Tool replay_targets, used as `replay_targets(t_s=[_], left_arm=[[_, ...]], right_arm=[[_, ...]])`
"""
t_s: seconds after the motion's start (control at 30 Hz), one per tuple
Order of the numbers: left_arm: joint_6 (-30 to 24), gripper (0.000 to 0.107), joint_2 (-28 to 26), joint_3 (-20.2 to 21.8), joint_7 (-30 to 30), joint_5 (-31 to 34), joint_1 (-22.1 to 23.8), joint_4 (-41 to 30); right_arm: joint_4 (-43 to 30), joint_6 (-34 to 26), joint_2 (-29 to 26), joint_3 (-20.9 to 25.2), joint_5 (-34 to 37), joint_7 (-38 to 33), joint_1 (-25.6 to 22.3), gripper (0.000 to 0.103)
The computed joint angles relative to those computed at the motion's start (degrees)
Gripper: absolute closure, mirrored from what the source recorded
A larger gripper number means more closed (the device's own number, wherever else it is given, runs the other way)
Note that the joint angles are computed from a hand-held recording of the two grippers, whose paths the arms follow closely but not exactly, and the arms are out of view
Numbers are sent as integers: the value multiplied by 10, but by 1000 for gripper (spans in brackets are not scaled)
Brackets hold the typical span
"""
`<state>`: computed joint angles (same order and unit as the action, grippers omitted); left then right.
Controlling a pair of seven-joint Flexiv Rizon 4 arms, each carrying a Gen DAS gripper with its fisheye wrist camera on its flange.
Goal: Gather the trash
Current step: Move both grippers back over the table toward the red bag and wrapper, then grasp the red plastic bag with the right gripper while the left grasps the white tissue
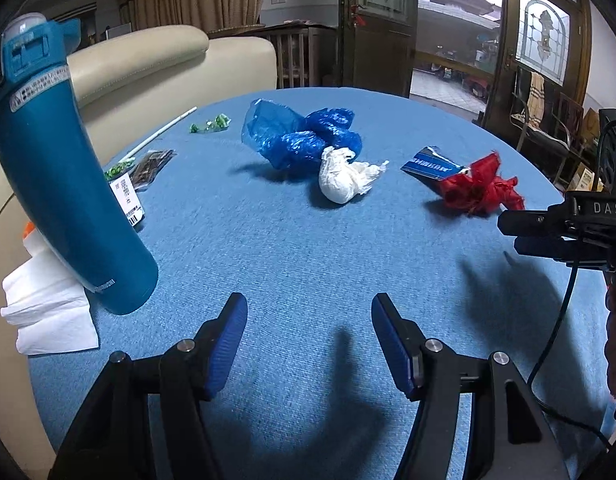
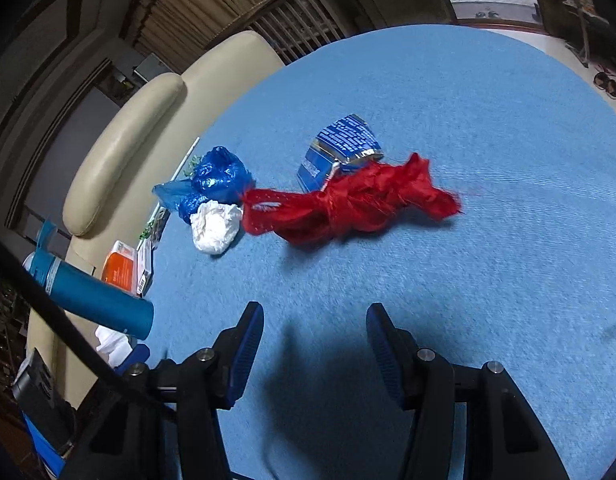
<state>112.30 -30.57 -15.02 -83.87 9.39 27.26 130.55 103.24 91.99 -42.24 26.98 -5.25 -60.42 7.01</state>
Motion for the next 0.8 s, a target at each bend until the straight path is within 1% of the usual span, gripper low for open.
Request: replay_targets(t_s=[0.1,0.27,0.5,0.53,0.67,0.77,0.8], left_arm=[[-7,41,-5,-15,-3,3,17,-5],[-12,41,-12,-19,-1,-1,21,-12],[-15,41,-17,-28,4,-1,31,-14],[-15,41,-17,-28,4,-2,33,-14],[-19,41,-15,-33,4,-4,38,-14],[-18,41,-13,-28,5,-8,33,-15],[-18,41,-12,-23,5,-11,29,-15]], right_arm=[[-17,-9,-11,8,2,0,-4,45],[-40,-20,-29,31,12,-7,-18,45],[-86,-21,-78,103,48,-15,-70,38],[-92,-21,-82,109,55,-11,-74,37],[-130,-38,-109,135,80,6,-92,36],[-162,-53,-122,138,98,14,-91,36],[-170,-59,-121,129,102,18,-83,35]])
